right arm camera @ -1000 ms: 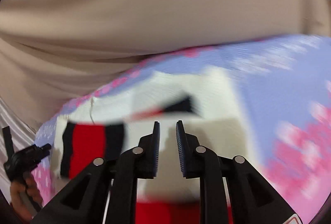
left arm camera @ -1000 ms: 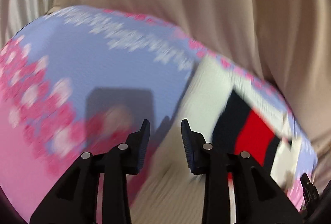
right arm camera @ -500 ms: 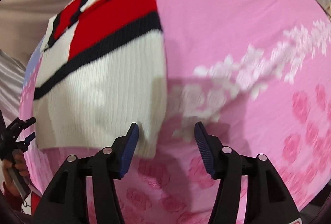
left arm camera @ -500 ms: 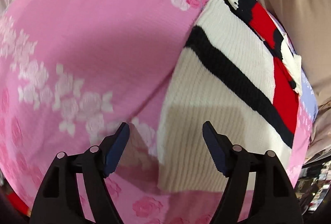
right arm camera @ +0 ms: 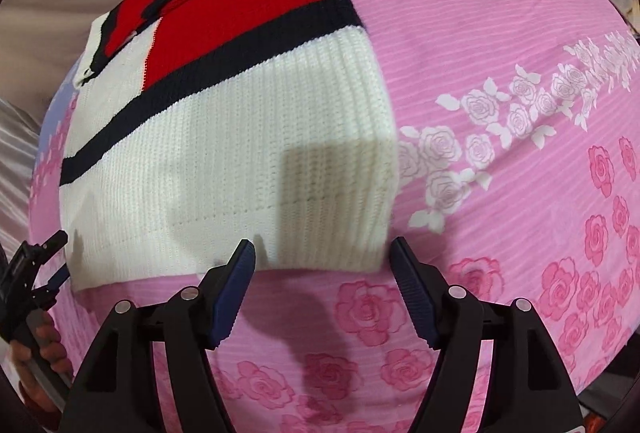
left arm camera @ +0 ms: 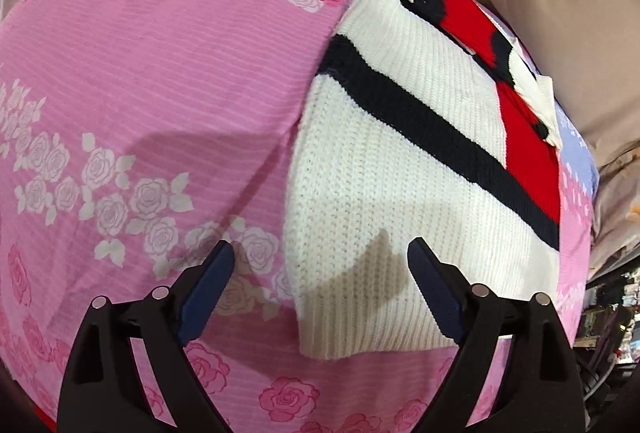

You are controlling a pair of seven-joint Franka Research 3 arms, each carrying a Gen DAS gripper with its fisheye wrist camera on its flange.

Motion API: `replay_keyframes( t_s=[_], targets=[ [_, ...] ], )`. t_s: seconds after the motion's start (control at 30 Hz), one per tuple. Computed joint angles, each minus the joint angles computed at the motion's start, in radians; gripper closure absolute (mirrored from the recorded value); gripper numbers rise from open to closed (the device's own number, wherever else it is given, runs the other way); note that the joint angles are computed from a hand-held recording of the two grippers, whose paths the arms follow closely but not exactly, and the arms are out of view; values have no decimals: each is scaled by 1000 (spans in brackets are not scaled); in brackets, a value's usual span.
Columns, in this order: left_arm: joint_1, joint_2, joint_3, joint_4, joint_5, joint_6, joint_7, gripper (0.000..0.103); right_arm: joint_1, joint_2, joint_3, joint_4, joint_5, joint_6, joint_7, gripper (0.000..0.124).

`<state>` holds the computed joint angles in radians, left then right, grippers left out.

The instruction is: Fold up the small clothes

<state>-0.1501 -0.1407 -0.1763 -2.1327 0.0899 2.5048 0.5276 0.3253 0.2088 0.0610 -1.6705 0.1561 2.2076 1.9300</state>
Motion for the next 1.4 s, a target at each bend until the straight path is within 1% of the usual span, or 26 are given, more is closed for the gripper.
replay_keyframes(
  t_s=[0.03, 0.07, 0.13, 0.17, 0.27, 0.37, 0.4, 0.43, 0.47, 0.5, 0.57, 0.63, 0.67, 0.73, 0.8, 0.87, 0.93, 0.97, 1.07, 1.13, 1.23, 1.27, 1.3, 1.33, 1.37, 1.4],
  targets=[
    [-3, -9, 9, -11, -33, 17, 15, 23, 2, -1, 0, -1, -3, 1, 6, 55],
    [-3, -17, 13, -21, -52, 28, 18, 23, 8, 8, -1, 8, -15, 3, 24, 55],
    [7, -41, 11, -42, -48, 35, -28, 23, 15, 19, -1, 22, -27, 6, 44, 51],
    [16, -67, 4, -67, -28, 46, -74, 23, 14, 25, 2, 27, -16, 11, 35, 49],
    [26, -107, -16, -104, 4, 25, -200, 23, 4, 42, 9, 48, 11, 5, -30, 45],
    [3, -120, -13, -148, -47, 70, -272, 23, -20, 52, 16, 68, 85, -16, -104, 46],
    [13, -121, -30, -147, -4, 68, -310, 21, -29, 46, 16, 58, 118, -11, -118, 47],
    [12, -103, -39, -119, 25, 30, -319, 20, -39, 35, 16, 40, 157, -2, -128, 48],
    [9, -89, -43, -94, 48, -2, -319, 20, -42, 24, 15, 22, 175, 7, -129, 49],
    [-2, -75, -36, -75, 42, -17, -296, 20, -46, 13, 14, 4, 193, 17, -136, 50],
    [-21, -75, -17, -74, -4, 5, -257, 22, -49, -8, 10, -26, 207, 34, -143, 51],
    [-16, -92, -24, -80, 17, 13, -286, 22, -50, -35, 6, -64, 214, 62, -129, 51],
    [-13, -99, -28, -78, 37, 1, -292, 22, -52, -55, 3, -91, 224, 85, -114, 51],
    [-20, -103, -22, -78, 34, -23, -272, 22, -58, -81, 1, -126, 242, 116, -111, 51],
    [-22, -112, -23, -87, 33, -40, -276, 22, -60, -114, -7, -167, 216, 150, -85, 51],
    [-28, -115, -19, -100, 18, -36, -270, 22, -67, -146, -12, -211, 204, 181, -69, 51],
    [-36, -101, -12, -96, -10, -47, -249, 22, -72, -170, -14, -247, 197, 195, -47, 50],
    [-31, -95, -21, -85, 16, -61, -255, 21, -74, -177, -13, -260, 201, 199, -46, 50],
    [-26, -71, -23, -50, 37, -81, -245, 22, -76, -185, -8, -285, 234, 203, -46, 50],
    [-17, -64, -21, -42, 51, -64, -266, 22, -71, -183, -2, -288, 247, 215, -46, 50],
    [-13, -25, -4, -14, 29, -36, -227, 23, -65, -148, 5, -254, 286, 228, -62, 50],
    [-12, -9, -3, 1, 23, -45, -216, 23, -62, -126, 6, -230, 285, 234, -63, 50],
    [-5, 8, -11, 27, 58, -69, -229, 26, -61, -108, 7, -209, 283, 237, -65, 50],
    [-5, 26, -11, 48, 66, -70, -212, 44, -59, -89, 8, -187, 280, 238, -67, 50],
    [-12, 48, -2, 73, 26, -69, -136, 54, -56, -66, 7, -161, 267, 240, -57, 50],
    [-13, 61, 1, 93, 1, -82, -98, 73, -52, -52, 6, -143, 248, 243, -44, 52]
  ],
)
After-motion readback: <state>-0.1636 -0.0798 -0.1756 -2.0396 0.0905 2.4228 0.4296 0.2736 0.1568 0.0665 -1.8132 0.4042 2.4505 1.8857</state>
